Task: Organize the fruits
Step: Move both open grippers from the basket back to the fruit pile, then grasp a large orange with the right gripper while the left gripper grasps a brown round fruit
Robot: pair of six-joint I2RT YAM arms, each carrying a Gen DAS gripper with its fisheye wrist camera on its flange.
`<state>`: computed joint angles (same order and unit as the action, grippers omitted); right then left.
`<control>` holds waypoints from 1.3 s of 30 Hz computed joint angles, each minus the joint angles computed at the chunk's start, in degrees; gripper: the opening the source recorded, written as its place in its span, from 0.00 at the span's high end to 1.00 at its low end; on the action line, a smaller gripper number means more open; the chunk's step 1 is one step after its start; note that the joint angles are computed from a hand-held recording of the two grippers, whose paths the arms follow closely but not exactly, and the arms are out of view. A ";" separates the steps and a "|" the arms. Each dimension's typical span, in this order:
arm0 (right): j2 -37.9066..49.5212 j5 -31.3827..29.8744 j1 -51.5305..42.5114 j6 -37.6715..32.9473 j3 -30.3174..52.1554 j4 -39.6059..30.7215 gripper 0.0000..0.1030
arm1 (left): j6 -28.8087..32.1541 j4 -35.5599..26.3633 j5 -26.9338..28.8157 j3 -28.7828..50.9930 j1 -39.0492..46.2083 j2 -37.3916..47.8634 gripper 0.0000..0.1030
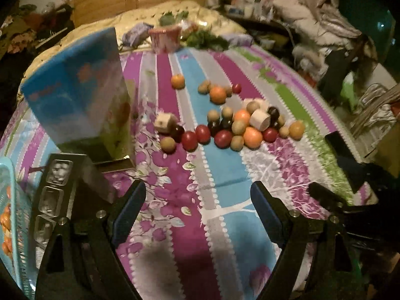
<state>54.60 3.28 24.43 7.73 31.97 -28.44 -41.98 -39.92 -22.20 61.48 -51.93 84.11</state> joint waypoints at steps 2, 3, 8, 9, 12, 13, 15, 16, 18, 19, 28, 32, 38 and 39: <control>0.68 -1.93 -2.37 -1.15 -0.62 0.65 0.14 | -0.06 0.03 -0.55 1.73 0.17 3.21 0.16; 1.15 -2.56 -3.16 -1.56 -0.80 0.95 0.14 | 0.22 0.46 -0.56 1.99 0.38 4.11 0.16; 3.34 -5.30 -6.05 -3.29 -2.07 3.67 0.14 | 0.73 0.78 -0.95 4.07 1.37 7.29 0.16; 3.96 -5.54 -6.29 -3.64 -2.09 4.29 0.14 | 0.97 0.90 -0.95 4.63 1.64 8.10 0.16; 5.30 -5.83 -6.59 -4.05 -1.84 5.49 0.14 | 1.17 0.57 -1.05 5.88 2.13 9.47 0.16; 5.80 -5.87 -6.70 -4.12 -1.78 5.90 0.14 | 1.21 0.80 -0.90 5.98 2.33 9.75 0.16; 7.12 -5.49 -6.88 -4.52 -1.62 6.74 0.14 | 1.14 1.13 -0.72 6.21 2.75 10.49 0.16; 7.54 -5.41 -6.96 -4.69 -1.62 7.02 0.14 | 1.21 1.33 -0.62 6.38 2.92 10.96 0.16; 8.63 -5.85 -7.57 -5.04 -1.42 7.41 0.14 | 1.12 1.64 -0.43 6.49 3.20 11.67 0.16; 8.80 -5.94 -7.76 -5.13 -1.29 7.41 0.14 | 1.14 1.70 -0.31 6.55 3.31 11.92 0.16; 10.87 -8.30 -11.88 -5.51 -2.16 9.16 0.14 | 0.40 5.77 2.28 3.48 4.33 13.06 0.16; 11.71 -7.82 -11.56 -5.86 -2.97 10.13 0.14 | -0.92 9.46 3.24 0.82 4.01 14.22 0.16; 11.83 -7.87 -11.77 -5.84 -3.40 10.62 0.14 | -2.08 11.57 3.17 -0.52 3.48 14.88 0.16; 11.70 -8.19 -12.15 -6.07 -3.54 10.98 0.14 | -1.99 12.04 3.17 -0.80 3.58 14.67 0.16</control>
